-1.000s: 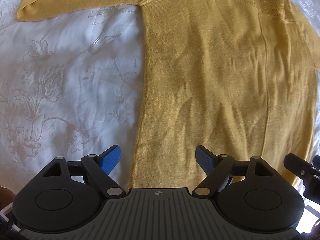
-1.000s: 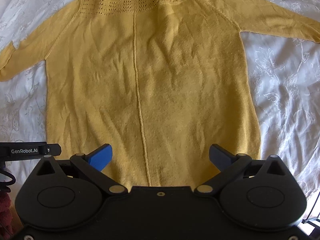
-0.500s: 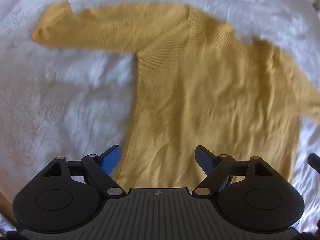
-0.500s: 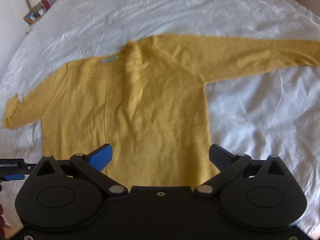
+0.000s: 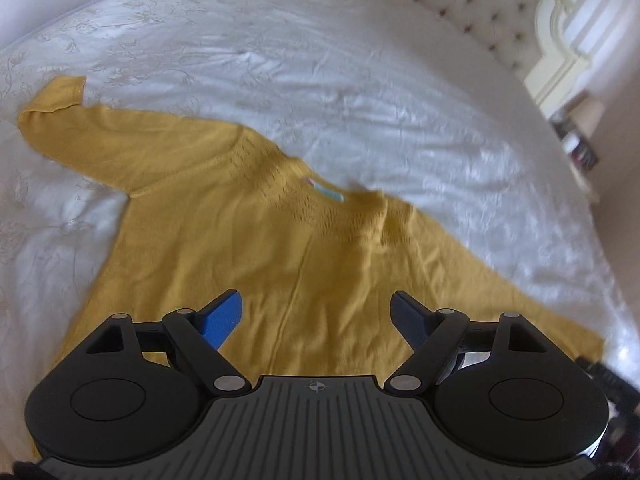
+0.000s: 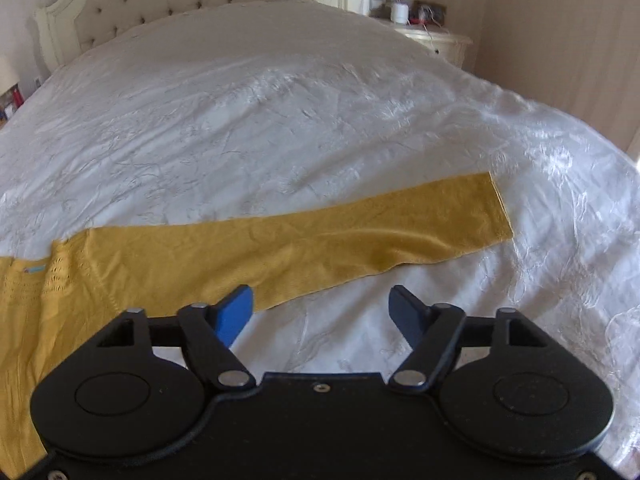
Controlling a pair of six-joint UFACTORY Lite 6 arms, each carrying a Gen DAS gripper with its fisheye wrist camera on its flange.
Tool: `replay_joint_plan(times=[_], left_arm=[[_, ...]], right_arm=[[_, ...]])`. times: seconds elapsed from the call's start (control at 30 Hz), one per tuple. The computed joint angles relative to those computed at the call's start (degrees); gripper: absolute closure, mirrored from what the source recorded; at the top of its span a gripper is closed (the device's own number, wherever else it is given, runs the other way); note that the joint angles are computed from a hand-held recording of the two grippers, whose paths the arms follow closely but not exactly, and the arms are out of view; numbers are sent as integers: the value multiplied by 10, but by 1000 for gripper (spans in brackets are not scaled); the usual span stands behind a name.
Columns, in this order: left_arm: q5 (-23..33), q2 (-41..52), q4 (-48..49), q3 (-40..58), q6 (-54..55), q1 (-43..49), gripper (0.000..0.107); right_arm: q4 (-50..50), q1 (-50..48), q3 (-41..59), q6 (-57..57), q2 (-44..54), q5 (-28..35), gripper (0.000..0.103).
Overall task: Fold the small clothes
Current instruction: 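Grasp the sweater sleeve cuff with the right gripper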
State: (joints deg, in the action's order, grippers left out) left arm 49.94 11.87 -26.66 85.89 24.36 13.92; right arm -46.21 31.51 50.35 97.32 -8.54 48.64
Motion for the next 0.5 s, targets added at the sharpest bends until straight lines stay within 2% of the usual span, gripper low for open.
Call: replay_joint_plan(times=[0.07,0.23,0.4,0.5], left_arm=[[-9,-18,69,-18,-47,-39,26],[-33,-61,160,-71,-91,-100,26],[-31,-82,207,-95,-114,-122,27],[-26,-84,215,-98,-109,-113,29]], right_arm=[[15,-77,-52,-29,-62,-33,29],[-2,-257,-107,-125,-100,-91,27],[35,-413,-111,-251,-50,-194,26],[91,-461,-112,-315,-24,-244,41]])
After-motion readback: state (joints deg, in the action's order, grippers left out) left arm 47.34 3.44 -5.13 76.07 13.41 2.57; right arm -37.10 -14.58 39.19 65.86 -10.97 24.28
